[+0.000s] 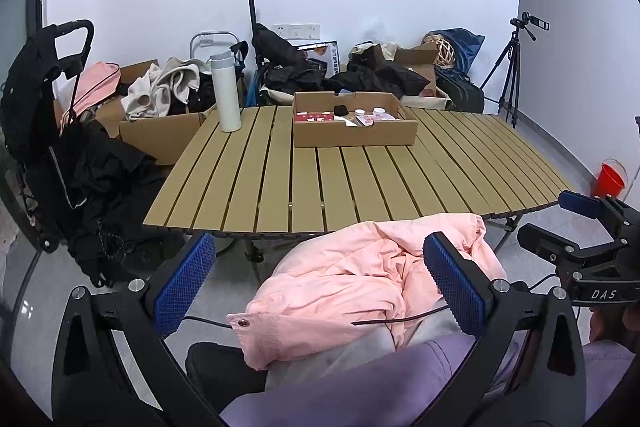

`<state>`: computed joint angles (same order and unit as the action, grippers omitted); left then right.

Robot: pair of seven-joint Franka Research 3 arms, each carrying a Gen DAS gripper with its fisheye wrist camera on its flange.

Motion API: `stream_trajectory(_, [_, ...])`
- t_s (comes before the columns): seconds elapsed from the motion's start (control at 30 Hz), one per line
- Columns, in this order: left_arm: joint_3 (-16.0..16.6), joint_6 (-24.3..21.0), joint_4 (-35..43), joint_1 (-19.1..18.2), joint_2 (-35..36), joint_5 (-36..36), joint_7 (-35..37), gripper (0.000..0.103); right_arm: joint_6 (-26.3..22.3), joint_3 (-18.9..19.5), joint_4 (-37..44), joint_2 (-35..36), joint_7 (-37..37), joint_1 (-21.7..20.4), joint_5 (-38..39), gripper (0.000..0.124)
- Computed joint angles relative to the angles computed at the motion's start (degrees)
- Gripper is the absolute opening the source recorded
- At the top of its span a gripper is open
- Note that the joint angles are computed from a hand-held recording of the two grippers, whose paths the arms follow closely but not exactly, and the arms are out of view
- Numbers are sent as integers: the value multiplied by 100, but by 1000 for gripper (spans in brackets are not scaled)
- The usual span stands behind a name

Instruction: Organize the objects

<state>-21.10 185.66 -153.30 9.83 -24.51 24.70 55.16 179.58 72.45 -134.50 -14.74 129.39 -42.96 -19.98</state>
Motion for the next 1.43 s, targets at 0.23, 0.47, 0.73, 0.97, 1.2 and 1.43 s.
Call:
stream_trajectory(0.23, [-7, -5, 2, 0, 5, 14, -20, 103, 12, -9, -1, 33, -32, 19, -34, 103])
stream_trajectory(0.47, [-14, -28, 3, -2, -9, 27, -32, 103, 62, -13, -19, 43, -42, 20, -29, 103])
stream_trajectory(0.73, [382, -65, 5, -375, 23, 8, 59, 103, 64, -93, -50, -48, -67, 100, 128, 103])
stream_trajectory(0.97, [794, -247, 34, -815, 94, -107, 263, 103, -17, -152, -28, 13, -25, 164, 43, 103])
stream_trajectory(1.2, [1248, -678, 141, -1354, 226, -395, 561, 103, -361, -52, 118, 422, 260, 57, -437, 103])
stream_trajectory(1.43, [1336, -665, 138, -1440, 304, -554, 681, 103, -436, -185, 179, 583, 619, 174, -953, 103])
